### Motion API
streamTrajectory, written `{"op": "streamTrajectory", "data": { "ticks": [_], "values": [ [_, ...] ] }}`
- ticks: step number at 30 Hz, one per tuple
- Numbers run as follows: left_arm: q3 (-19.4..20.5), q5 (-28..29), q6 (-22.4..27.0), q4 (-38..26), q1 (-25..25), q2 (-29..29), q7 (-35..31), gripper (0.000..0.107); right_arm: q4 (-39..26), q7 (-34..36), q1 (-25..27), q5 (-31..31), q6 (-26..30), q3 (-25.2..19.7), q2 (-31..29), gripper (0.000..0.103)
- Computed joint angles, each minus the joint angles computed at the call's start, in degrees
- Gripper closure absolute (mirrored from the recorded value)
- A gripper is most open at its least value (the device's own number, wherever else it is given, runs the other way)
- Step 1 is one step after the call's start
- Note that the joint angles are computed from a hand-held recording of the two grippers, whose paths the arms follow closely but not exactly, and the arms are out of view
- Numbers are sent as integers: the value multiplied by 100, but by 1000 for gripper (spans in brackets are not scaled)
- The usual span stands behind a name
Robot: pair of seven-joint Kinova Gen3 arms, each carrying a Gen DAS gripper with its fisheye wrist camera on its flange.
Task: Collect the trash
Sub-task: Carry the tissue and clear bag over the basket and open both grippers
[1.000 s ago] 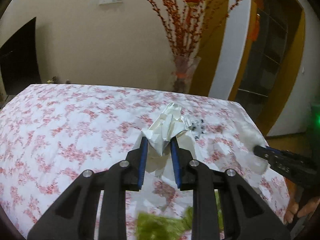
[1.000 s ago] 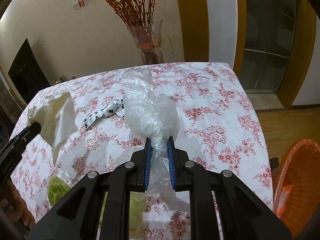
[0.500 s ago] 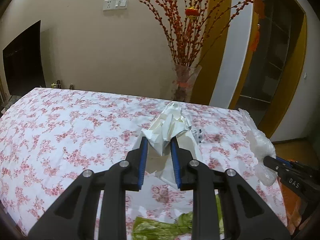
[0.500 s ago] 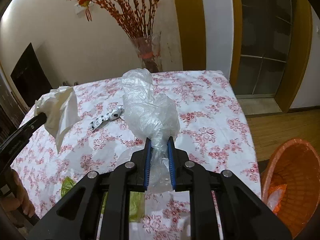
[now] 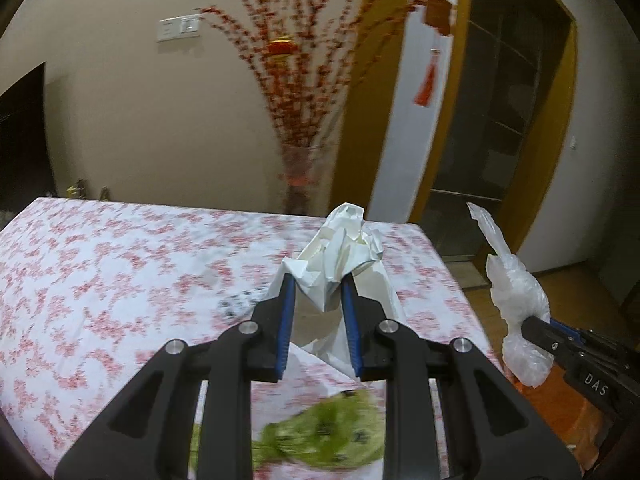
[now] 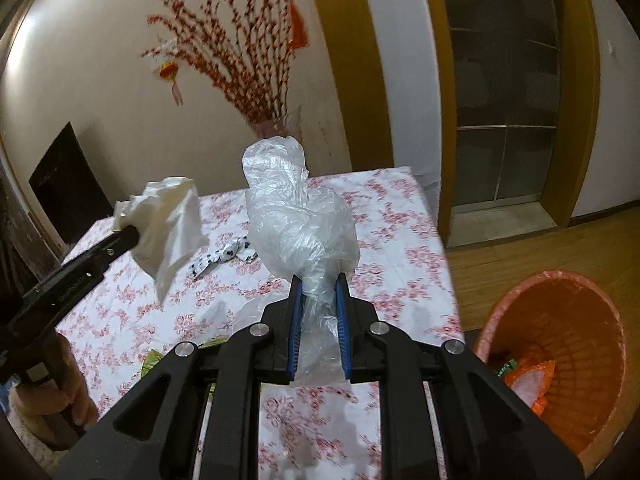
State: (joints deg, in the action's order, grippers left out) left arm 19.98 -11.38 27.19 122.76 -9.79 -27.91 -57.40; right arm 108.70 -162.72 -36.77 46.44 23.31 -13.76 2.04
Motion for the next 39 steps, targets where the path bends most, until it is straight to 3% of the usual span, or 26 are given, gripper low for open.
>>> {"op": "streamTrajectory", "data": {
  "ticks": [9, 17, 29, 39],
  "values": [
    [813, -1, -259, -257, 71, 412, 383, 83, 648, -904, 625, 695, -37, -320, -682, 86],
    [1499, -293, -558, -450, 210, 911, 891, 83, 1167, -1930, 1367, 1550, 346, -851, -1204, 86],
    [2401, -1300, -922, -712, 471, 1779, 2060, 83, 1856, -1971, 2466, 1302, -142, -868, -1725, 86],
    [2687, -2551, -1015, -914, 924, 2552, 3203, 83, 2204, -1629, 3383, 859, -804, -856, -1833, 86]
  ]
}}
